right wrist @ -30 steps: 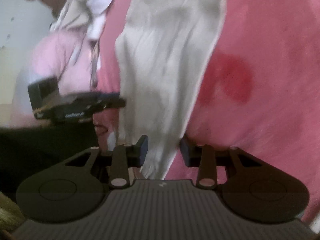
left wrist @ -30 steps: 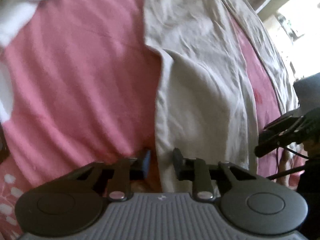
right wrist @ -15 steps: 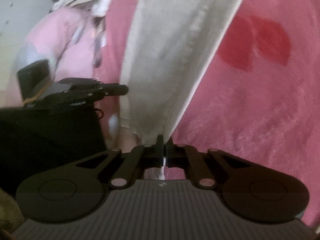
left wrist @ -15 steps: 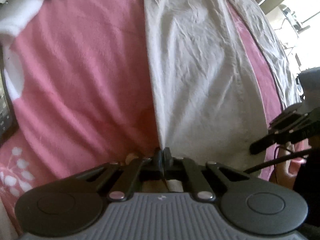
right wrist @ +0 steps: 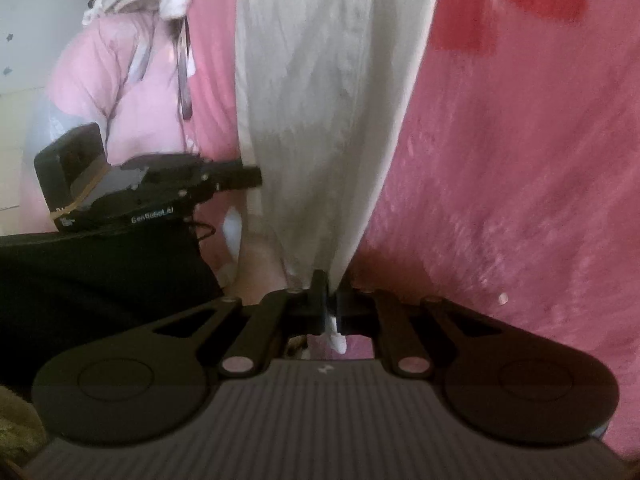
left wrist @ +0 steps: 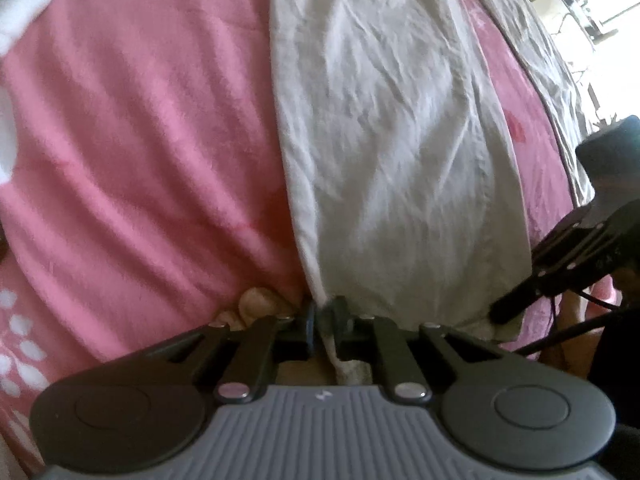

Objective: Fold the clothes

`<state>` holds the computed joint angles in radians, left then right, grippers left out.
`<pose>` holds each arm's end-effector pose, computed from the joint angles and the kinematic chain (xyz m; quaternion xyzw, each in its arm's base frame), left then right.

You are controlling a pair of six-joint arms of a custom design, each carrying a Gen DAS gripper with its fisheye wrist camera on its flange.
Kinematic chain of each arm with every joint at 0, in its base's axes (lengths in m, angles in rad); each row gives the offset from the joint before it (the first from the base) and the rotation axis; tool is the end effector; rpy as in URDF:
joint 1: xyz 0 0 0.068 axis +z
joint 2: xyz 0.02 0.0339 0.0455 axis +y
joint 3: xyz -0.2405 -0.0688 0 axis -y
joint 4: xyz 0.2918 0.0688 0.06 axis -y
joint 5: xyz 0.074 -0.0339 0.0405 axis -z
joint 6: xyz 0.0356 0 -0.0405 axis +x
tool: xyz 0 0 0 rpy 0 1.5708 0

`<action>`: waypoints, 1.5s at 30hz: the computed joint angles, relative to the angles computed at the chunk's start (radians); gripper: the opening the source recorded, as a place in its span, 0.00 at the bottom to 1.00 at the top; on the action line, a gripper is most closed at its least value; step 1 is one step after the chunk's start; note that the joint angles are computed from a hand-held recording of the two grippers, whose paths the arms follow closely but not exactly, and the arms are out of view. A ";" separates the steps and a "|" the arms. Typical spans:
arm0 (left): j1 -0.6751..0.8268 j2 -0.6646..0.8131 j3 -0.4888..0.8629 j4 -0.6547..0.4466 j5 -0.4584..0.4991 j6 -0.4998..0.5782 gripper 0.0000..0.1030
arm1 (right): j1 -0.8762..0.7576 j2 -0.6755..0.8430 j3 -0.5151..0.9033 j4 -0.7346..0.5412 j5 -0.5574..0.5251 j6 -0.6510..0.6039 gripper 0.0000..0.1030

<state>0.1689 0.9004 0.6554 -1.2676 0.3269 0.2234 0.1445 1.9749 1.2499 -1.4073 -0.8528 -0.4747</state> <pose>0.1739 0.0181 0.1818 0.0316 0.9858 -0.1539 0.0599 0.3137 0.0727 0.1036 0.1574 -0.8681 -0.4335 0.1835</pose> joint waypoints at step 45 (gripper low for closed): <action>-0.431 0.587 0.401 0.641 -0.286 -0.349 0.23 | -0.182 0.346 0.704 0.721 0.161 0.739 0.27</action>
